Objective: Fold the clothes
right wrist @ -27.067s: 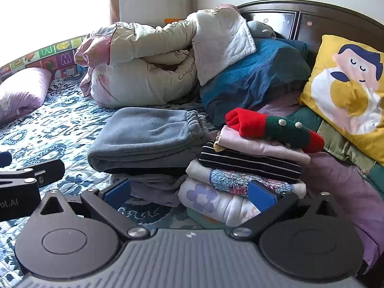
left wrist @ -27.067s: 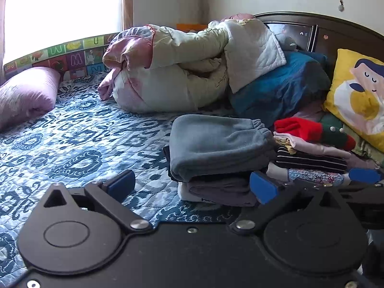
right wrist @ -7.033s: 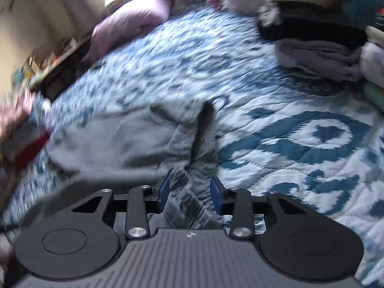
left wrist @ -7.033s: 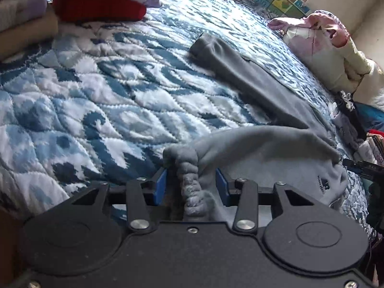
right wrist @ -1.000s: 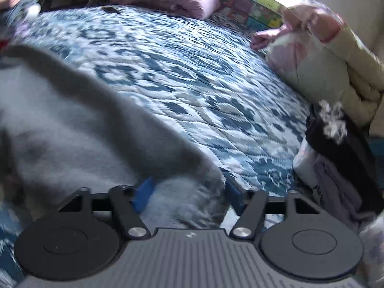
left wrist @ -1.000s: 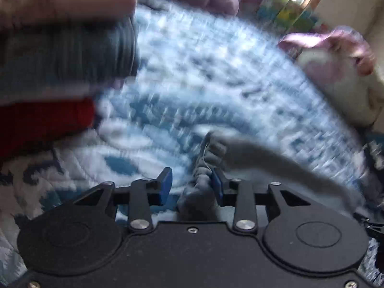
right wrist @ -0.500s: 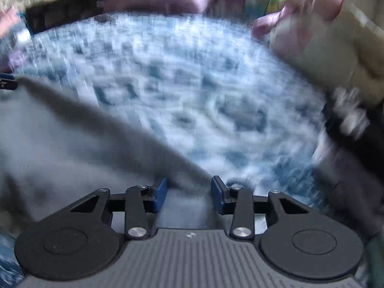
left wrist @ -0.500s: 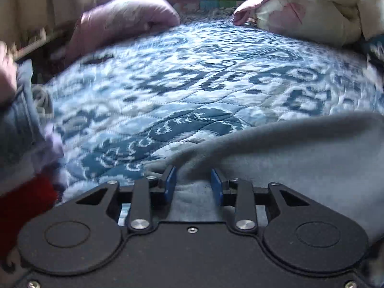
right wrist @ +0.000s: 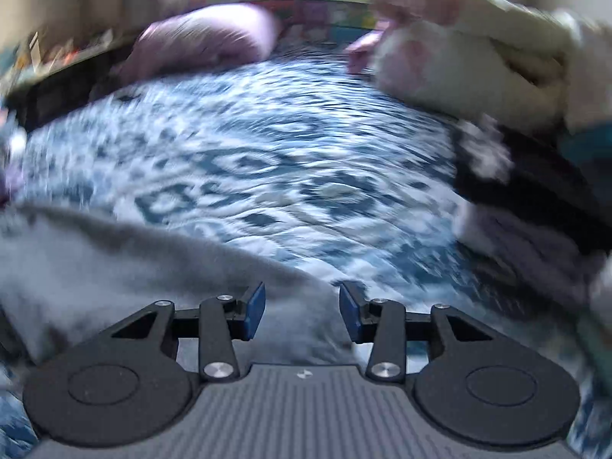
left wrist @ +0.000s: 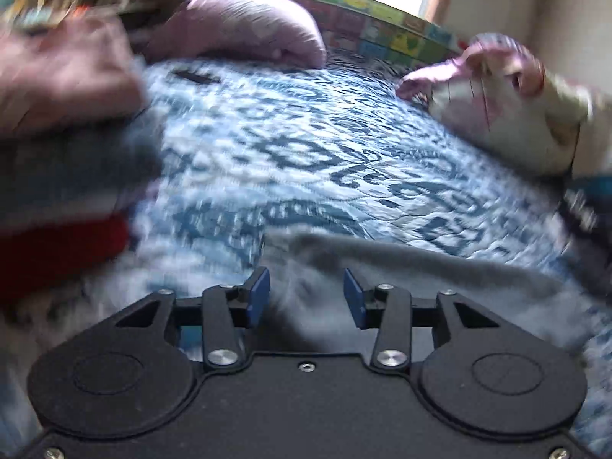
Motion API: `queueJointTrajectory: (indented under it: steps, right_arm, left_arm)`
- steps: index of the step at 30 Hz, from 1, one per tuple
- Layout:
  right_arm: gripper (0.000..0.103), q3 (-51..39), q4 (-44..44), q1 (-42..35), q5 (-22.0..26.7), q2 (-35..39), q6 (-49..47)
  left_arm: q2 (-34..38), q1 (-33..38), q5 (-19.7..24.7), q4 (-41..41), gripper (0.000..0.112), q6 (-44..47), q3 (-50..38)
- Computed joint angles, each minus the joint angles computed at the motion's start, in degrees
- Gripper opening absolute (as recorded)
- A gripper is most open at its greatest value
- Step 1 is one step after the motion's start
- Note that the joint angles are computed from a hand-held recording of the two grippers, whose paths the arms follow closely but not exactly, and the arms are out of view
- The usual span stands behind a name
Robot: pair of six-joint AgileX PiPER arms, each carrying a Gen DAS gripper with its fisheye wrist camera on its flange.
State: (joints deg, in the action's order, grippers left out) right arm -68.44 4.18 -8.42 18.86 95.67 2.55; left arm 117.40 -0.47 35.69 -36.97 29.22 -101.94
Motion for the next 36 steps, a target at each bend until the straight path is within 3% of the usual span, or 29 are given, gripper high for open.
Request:
queueJointTrajectory:
  steps: [3,7,11,13,23,28,29,30,31,32,33,35,36]
  right_arm:
    - [0.045,4.2,12.2,-4.0,0.3,-3.5,-6.7]
    - [0.062,9.0,26.7,-6.5,0.5,-6.3,-16.3]
    - [0.064,12.0,46.4,-9.1,2.7,-6.1,-28.6]
    - [0.064,12.9,52.1,-9.5,3.0,-5.0,-31.4]
    - [0.066,9.6,54.4,-9.0,2.9,2.0,-33.0]
    - [0.071,8.9,69.0,-10.4,4.1,5.7,-43.0]
    - [0.071,9.0,72.2,-10.4,4.1,6.2,-44.9]
    - [0.070,8.9,73.1,-9.7,3.1,6.3,-45.1]
    - [0.058,8.7,73.5,-8.9,2.3,6.4,-45.3]
    - [0.052,8.4,73.5,-8.1,1.6,6.6,-45.0]
    - [0.050,8.2,71.5,-7.6,0.8,6.1,-42.4]
    - [0.033,7.8,65.3,-6.7,-0.7,4.9,-34.8]
    - [0.029,7.6,61.9,-6.2,-1.3,4.3,-30.6]
  left_arm:
    - [-2.8,3.1,2.3,-6.8,0.048,0.4,5.5]
    - [-4.0,7.7,5.3,-18.1,0.051,0.3,11.3]
    - [-2.8,9.0,7.6,-23.1,0.052,-1.7,13.1]
    - [-2.0,8.9,7.9,-25.4,0.052,-1.7,13.6]
    - [6.8,7.4,5.5,-37.2,0.052,0.0,8.8]
    - [8.7,5.1,1.2,-37.2,0.043,0.8,6.7]
    - [8.7,4.8,0.6,-36.8,0.035,-0.1,6.6]
    - [8.8,4.6,0.0,-36.2,0.031,-1.0,6.4]
    - [8.9,4.4,-0.5,-35.7,0.027,-2.0,6.3]
    - [9.1,4.6,-0.2,-35.3,0.021,-3.4,6.1]
    - [8.9,4.9,0.4,-34.7,0.016,-4.7,6.0]
    - [7.3,5.0,0.6,-33.6,0.013,-5.4,6.5]
    - [5.8,5.6,1.6,-34.6,0.013,-5.1,7.5]
